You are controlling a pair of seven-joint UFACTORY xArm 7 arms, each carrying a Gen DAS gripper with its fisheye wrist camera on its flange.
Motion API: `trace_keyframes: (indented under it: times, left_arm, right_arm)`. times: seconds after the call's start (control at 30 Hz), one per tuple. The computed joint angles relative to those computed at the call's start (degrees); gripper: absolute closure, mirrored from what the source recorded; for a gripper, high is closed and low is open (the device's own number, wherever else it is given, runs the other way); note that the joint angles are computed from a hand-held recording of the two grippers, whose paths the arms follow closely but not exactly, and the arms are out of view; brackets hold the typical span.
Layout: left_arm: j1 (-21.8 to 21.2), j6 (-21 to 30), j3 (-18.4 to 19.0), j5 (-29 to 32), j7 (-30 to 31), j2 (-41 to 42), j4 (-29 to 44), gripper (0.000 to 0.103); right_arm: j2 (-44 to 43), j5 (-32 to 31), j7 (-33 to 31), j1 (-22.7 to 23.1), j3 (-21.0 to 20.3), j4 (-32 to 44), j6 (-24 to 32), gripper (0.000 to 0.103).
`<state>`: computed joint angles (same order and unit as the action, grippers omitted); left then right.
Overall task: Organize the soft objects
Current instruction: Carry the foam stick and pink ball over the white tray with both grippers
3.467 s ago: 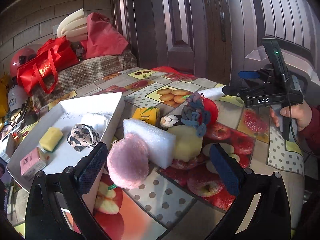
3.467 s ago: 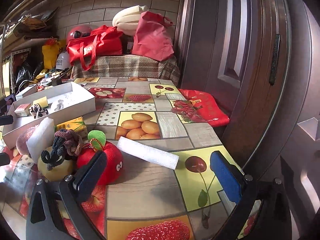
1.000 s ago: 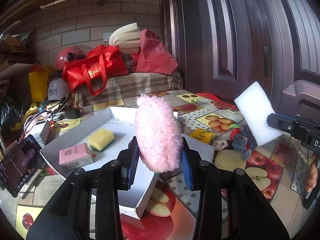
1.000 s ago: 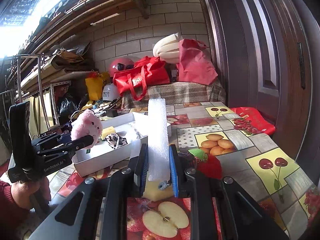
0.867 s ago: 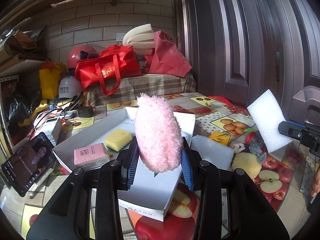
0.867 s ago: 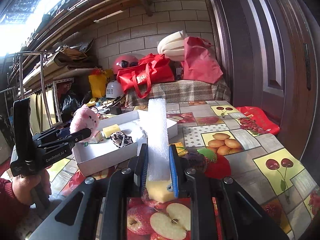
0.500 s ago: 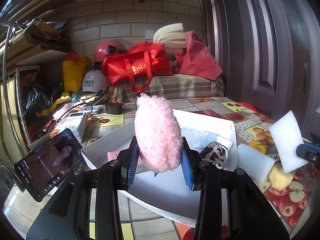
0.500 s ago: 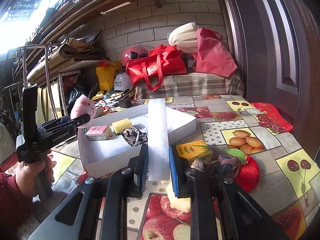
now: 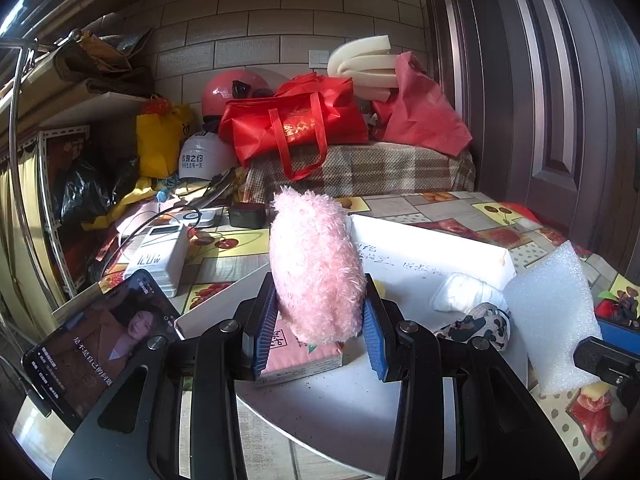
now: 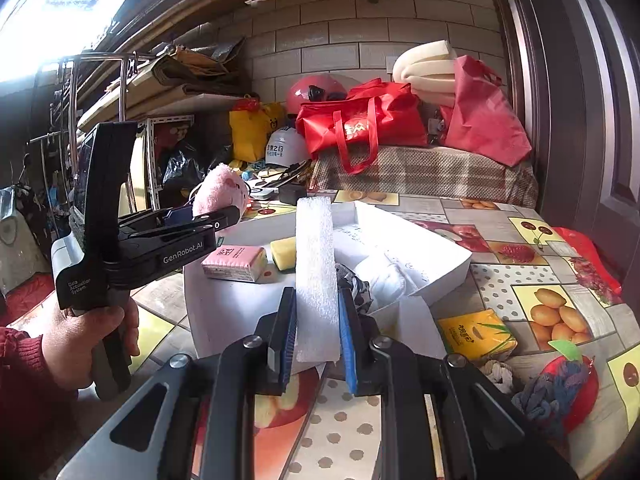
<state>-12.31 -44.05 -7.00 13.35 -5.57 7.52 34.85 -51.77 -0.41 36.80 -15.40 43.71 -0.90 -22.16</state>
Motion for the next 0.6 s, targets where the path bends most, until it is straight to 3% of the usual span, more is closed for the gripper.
trace_keyframes:
  times: [0.3,0.47,0.6]
  left_arm:
    - [-1.97,4.08,-0.38,-5.28,3.59,2.52,4.52,0.064]
    - [-4.94,4.91,-0.04,-11.16,11.01,4.84,7.68,0.064]
    - [-0.96,8.92,-1.14,-5.54,3.76,5.43,9.81,0.064]
  right_arm:
    - [10.64,4.30,-3.84,-17.19,14.30,10.13,-5.19,0.084]
    - [14.10,6.18,-6.39,-25.34,19.12,14.61,-4.11,0.084]
    - [16.11,6.61,-6.71,-29.29,20.10,16.31,-3.38,0.084]
